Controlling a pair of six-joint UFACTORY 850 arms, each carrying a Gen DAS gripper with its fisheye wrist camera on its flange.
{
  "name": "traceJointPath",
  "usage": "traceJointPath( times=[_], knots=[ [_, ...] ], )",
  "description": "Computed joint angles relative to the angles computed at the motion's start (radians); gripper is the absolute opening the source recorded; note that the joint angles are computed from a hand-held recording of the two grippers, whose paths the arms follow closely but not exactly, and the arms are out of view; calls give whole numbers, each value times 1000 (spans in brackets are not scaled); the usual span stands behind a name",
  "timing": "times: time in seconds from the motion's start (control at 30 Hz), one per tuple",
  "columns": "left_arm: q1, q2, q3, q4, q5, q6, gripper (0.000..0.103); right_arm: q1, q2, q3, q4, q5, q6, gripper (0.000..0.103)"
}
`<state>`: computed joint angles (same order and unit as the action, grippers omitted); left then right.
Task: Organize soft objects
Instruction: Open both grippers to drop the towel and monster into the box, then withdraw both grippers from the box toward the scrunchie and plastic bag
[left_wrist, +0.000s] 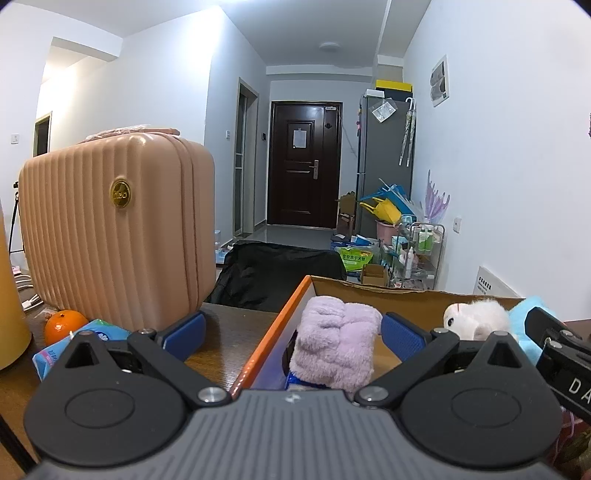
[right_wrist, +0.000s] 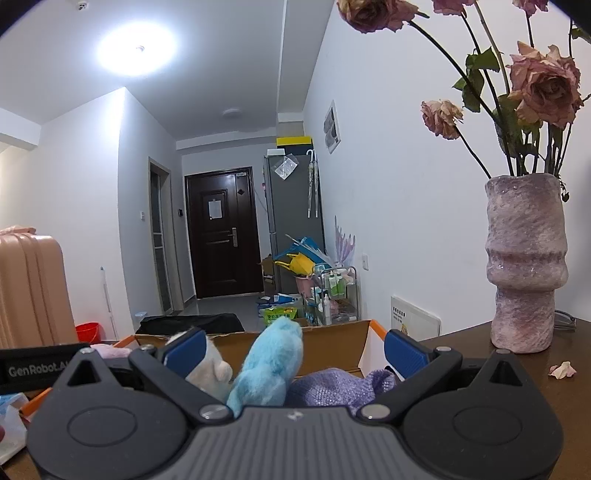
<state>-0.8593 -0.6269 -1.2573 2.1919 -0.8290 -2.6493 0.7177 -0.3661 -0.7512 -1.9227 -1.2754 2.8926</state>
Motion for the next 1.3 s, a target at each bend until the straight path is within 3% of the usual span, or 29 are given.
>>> traceJointPath(
  times=[0.7, 1.3],
  knots=[
    [-16, 102, 158, 6, -50, -40, 103, 83, 41, 64, 55, -39, -17, 103],
    [-70, 220, 319, -45, -65, -56, 103, 222, 105, 147, 189, -83, -30, 103]
  ],
)
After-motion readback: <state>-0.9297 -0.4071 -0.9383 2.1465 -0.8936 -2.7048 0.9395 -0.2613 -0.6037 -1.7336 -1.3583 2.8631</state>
